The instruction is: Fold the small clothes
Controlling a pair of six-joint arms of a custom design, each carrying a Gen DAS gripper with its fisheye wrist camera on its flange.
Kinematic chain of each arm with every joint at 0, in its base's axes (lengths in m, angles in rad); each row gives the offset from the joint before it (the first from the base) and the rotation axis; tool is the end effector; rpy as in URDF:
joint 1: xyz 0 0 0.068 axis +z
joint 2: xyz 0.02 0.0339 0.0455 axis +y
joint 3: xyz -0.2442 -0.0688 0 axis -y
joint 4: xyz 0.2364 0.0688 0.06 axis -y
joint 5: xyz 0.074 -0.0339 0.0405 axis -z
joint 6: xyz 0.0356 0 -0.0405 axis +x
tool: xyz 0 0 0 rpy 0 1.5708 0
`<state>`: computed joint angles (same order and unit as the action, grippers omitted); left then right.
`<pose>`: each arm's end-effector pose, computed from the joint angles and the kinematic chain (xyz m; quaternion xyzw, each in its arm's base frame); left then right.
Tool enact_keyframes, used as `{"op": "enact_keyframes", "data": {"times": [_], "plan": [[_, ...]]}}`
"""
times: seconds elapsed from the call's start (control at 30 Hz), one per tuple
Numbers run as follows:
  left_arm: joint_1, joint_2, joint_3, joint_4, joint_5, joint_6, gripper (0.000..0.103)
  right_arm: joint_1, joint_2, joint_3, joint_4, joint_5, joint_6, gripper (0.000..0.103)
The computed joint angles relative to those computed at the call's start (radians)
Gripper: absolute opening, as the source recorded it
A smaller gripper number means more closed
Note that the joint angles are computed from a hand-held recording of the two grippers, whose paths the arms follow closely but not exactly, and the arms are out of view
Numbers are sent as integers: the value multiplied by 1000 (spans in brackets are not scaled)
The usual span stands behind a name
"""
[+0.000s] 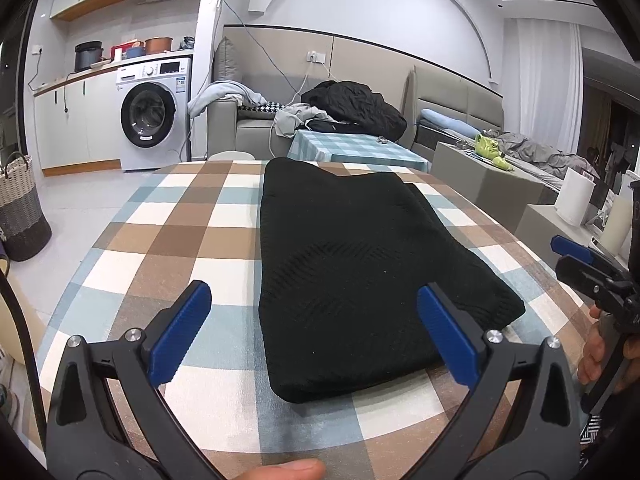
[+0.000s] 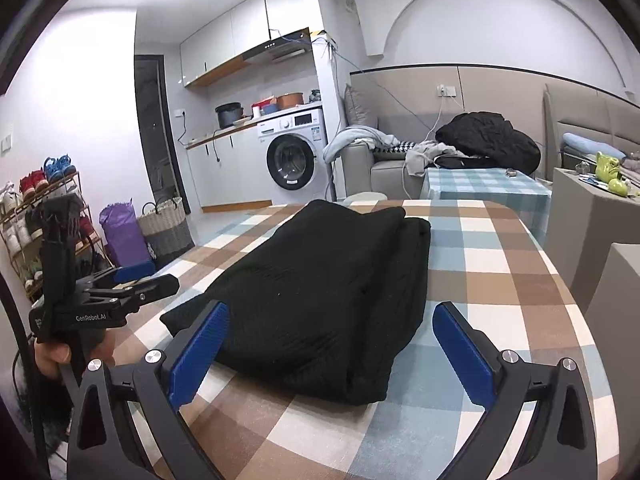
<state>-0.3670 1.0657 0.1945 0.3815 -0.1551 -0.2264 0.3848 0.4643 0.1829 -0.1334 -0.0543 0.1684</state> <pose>0.1852 -0.0653 0.1336 0.0203 0.8555 -0.0865 0.5101 0.1343 0.0565 0.1707 -0.1052 0.8308 0.1710 0.5192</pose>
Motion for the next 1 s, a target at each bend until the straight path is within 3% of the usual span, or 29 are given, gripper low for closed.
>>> {"op": "enact_keyframes", "data": {"times": [0.23, 1.0], "plan": [[5, 13, 0, 16, 8, 2, 102, 70, 55, 16, 5, 82, -11, 103], [10, 51, 6, 37, 17, 4, 102, 71, 79, 15, 27, 81, -4, 103]]}}
